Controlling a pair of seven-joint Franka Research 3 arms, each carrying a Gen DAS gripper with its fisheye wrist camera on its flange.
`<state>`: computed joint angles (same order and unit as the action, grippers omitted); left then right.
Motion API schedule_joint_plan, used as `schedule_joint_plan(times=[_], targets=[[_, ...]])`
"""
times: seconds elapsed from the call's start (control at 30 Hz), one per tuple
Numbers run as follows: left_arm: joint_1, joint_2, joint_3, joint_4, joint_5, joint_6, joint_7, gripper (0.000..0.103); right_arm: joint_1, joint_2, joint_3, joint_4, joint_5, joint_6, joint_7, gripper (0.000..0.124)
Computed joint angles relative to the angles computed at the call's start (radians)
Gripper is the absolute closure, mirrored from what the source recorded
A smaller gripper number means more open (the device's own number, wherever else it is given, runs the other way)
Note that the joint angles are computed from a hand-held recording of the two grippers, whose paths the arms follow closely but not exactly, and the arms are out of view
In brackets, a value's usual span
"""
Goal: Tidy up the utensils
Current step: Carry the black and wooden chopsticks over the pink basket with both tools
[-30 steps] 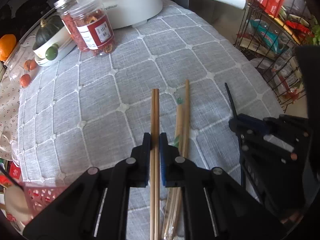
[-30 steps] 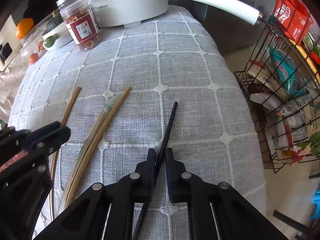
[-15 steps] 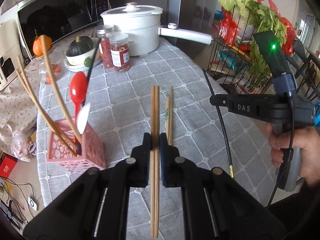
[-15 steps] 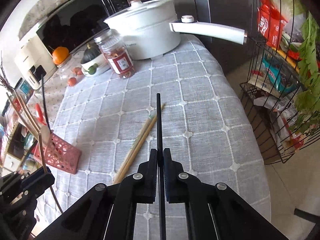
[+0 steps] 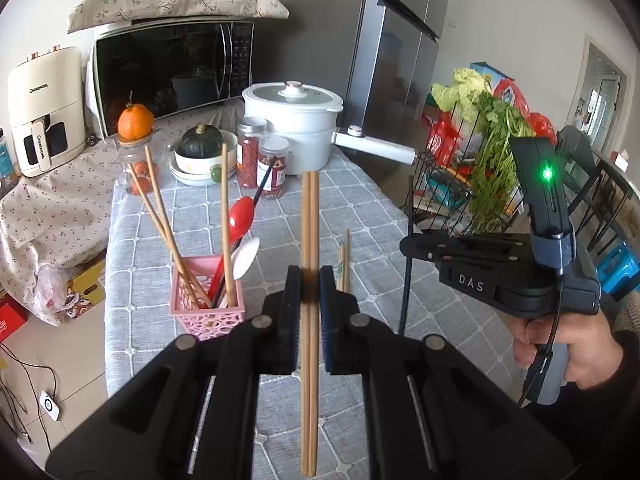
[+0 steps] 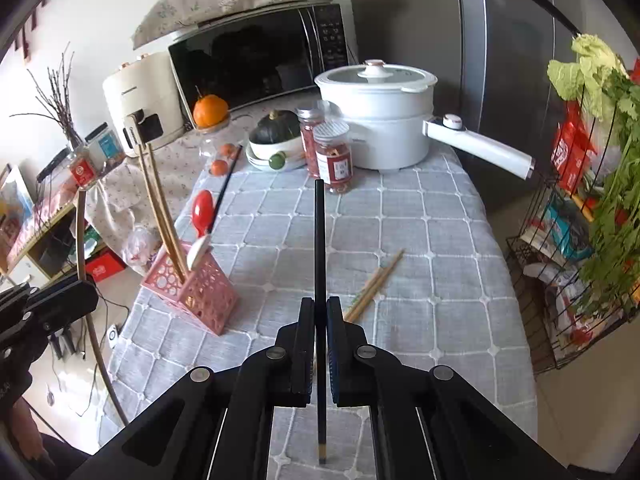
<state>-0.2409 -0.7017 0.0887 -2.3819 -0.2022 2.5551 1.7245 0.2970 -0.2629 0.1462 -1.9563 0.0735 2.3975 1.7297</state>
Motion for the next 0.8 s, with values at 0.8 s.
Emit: schedule_joint_plan(times=[0.8], targets=[[0.082,0.086,0.045,-0.1,0.15,0.712,-0.176,0.093,0.093,-0.003,0.016,0.076,0.182,0.237,-0.118,0.118]])
